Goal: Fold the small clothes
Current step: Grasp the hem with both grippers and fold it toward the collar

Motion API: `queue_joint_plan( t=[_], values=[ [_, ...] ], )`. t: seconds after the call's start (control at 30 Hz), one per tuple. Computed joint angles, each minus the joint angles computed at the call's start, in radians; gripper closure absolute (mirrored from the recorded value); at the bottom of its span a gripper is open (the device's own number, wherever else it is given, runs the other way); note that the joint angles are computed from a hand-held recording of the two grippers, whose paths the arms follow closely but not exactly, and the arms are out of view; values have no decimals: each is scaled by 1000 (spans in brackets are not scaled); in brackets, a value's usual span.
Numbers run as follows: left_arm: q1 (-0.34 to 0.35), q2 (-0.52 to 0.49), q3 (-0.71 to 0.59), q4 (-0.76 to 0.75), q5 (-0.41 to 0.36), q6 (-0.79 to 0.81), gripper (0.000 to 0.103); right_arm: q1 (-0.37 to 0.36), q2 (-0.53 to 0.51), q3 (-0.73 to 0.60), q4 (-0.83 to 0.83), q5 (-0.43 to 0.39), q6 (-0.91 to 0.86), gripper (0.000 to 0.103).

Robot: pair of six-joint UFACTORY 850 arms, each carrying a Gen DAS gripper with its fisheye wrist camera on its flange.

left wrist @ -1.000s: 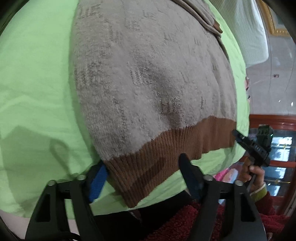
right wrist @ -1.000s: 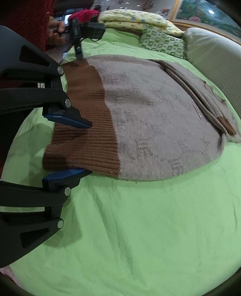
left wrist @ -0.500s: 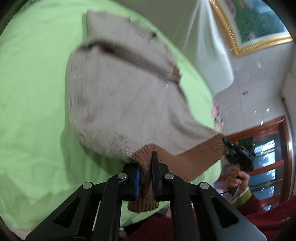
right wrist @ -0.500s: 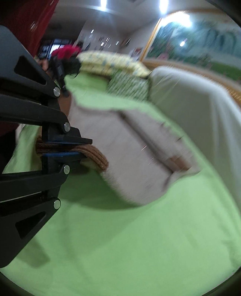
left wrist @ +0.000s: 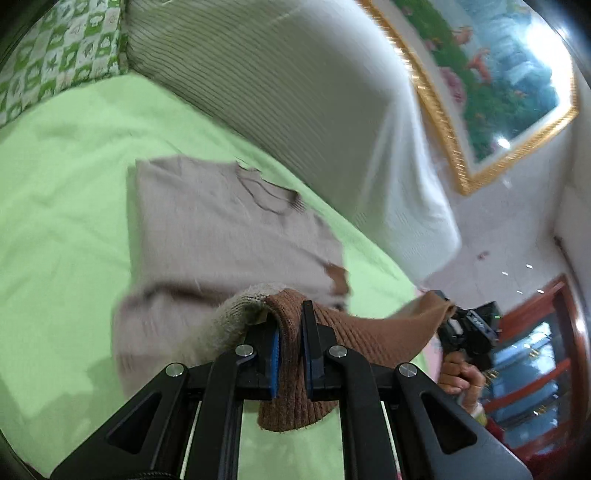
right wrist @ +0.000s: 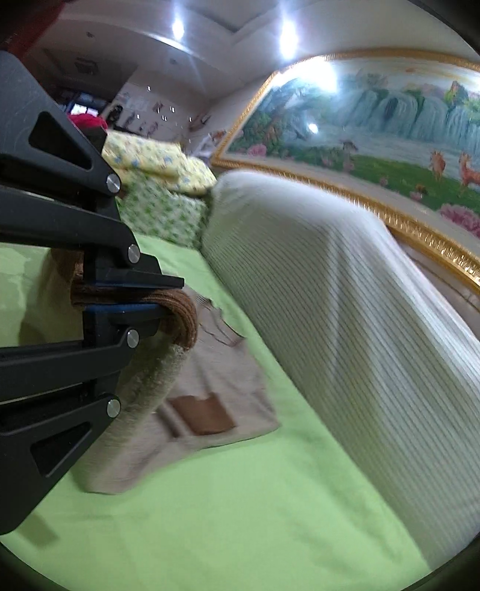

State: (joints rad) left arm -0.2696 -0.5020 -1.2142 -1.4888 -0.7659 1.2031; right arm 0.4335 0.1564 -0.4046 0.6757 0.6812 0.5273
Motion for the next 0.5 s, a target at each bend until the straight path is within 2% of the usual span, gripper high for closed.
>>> queue_joint_plan(
  t=[0.13, 0.23, 0.33, 0.5],
  values=[
    [-28, -141, -193, 92, 87, -143, 95, -147, -128, -99, -137, -84, 45, 96],
    [-37, -228, -309, 115, 122, -212, 95, -239, -221, -165, -275, -108, 131, 96],
    [-46, -314, -428, 167, 158, -291, 95, -309, -313, -238, -406, -125, 206, 96],
    [-63, -477, -652, 352, 189, -538, 95, -383, -454, -350, -492, -189, 265, 96]
  ],
)
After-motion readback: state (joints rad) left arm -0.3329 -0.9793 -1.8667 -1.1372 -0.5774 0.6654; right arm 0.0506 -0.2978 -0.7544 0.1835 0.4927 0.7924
